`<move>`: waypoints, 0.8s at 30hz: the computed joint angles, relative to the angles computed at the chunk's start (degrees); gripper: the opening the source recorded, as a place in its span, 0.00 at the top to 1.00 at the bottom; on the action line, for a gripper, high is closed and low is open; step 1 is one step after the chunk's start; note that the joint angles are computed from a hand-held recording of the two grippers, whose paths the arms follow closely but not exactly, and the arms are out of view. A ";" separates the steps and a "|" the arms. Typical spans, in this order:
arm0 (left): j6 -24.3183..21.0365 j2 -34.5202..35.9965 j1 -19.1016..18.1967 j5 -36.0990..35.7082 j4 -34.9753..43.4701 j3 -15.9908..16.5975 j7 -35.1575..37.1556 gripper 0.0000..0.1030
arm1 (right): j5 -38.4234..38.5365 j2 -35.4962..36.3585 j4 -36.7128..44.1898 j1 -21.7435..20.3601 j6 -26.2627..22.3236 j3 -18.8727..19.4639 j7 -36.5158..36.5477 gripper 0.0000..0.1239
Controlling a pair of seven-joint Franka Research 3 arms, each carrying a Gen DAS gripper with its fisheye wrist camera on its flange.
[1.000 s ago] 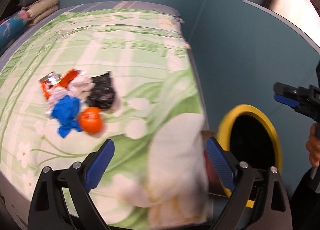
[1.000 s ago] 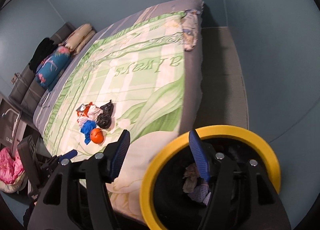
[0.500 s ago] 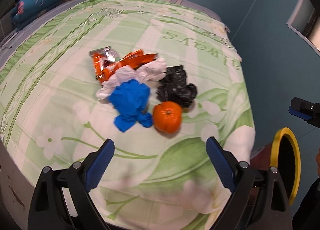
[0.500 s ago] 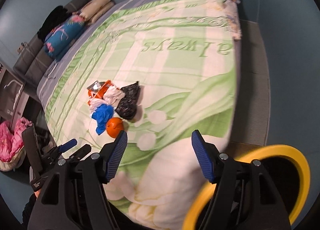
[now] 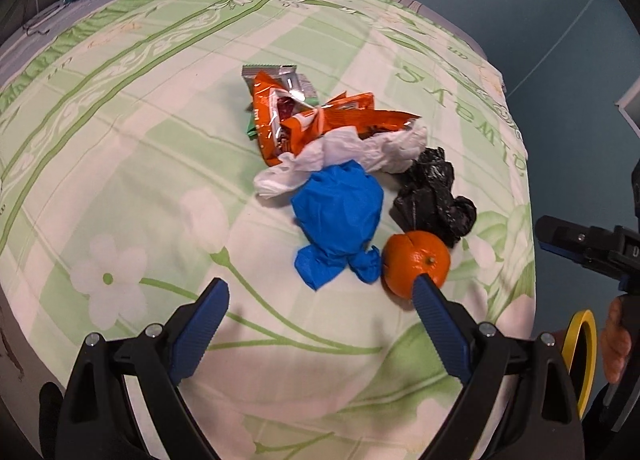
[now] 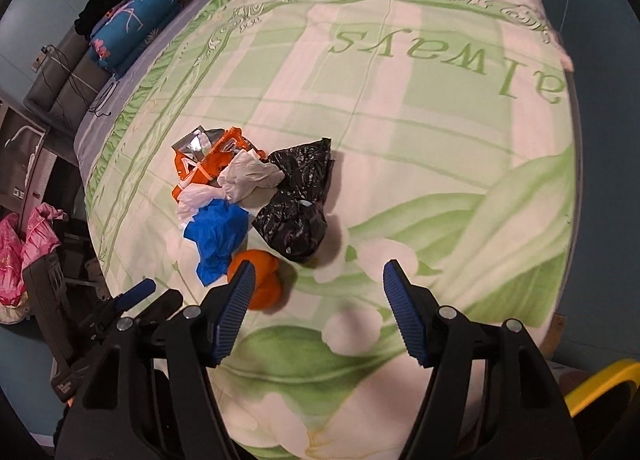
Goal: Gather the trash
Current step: 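Grasp the blue glove with the left tool while the right tool grasps a black bag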
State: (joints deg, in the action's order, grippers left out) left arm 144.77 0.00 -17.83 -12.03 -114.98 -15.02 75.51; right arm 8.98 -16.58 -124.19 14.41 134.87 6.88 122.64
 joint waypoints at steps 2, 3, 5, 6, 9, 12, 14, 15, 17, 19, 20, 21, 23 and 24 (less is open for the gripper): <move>-0.11 0.89 0.17 -0.22 0.49 0.09 -0.29 0.13 | -0.33 2.29 1.68 -0.05 -0.35 -0.10 -0.46 0.49; -0.18 1.31 0.26 -0.17 0.73 0.08 -0.58 0.13 | -0.90 3.76 2.85 0.00 -0.63 -0.05 -0.83 0.49; -0.60 2.29 0.48 0.13 1.44 0.05 -1.41 0.13 | -0.97 5.90 4.67 0.28 -1.36 -0.32 -1.49 0.49; -0.73 2.71 0.58 0.24 1.78 0.00 -1.82 0.13 | -0.90 6.85 5.45 0.41 -1.53 -0.46 -1.56 0.49; -0.78 3.97 0.99 -0.27 2.77 -0.22 -2.26 0.13 | -0.93 9.41 7.87 0.85 -2.53 -0.83 -2.14 0.49; -0.73 5.11 1.24 0.27 3.86 -0.45 -2.73 0.13 | 0.90 12.06 10.32 1.39 -3.91 -1.39 -2.95 0.49; -1.20 6.06 1.35 0.64 4.92 -0.64 -2.99 0.14 | -0.35 14.25 12.67 1.75 -5.87 -1.36 -2.74 0.49; -1.43 6.53 1.40 0.90 5.42 -0.73 -3.03 0.16 | -0.91 15.14 13.53 1.94 -6.44 -1.41 -2.59 0.49; -1.85 7.43 1.42 1.44 6.34 -0.96 -3.09 0.19 | -1.76 16.54 14.95 2.36 -7.37 -1.54 -2.20 0.50; -2.05 8.25 1.45 1.86 6.99 -1.13 -3.42 0.21 | -3.01 17.65 16.04 2.81 -8.12 -1.63 -1.71 0.50; -2.36 8.71 1.46 2.06 7.41 -1.21 -3.64 0.22 | -3.93 18.08 16.45 3.05 -8.51 -1.67 -1.30 0.50; -2.70 9.18 1.49 2.26 7.89 -1.28 -3.78 0.24 | -4.42 18.23 16.56 3.21 -8.66 -1.77 -1.07 0.51; -2.72 9.79 1.46 2.85 8.33 -1.39 -4.28 0.27 | -5.18 18.80 17.01 3.51 -8.97 -1.88 -0.66 0.55; -2.49 9.96 1.46 3.08 8.44 -1.45 -4.50 0.29 | -5.23 19.16 17.27 3.63 -9.17 -1.93 -0.58 0.55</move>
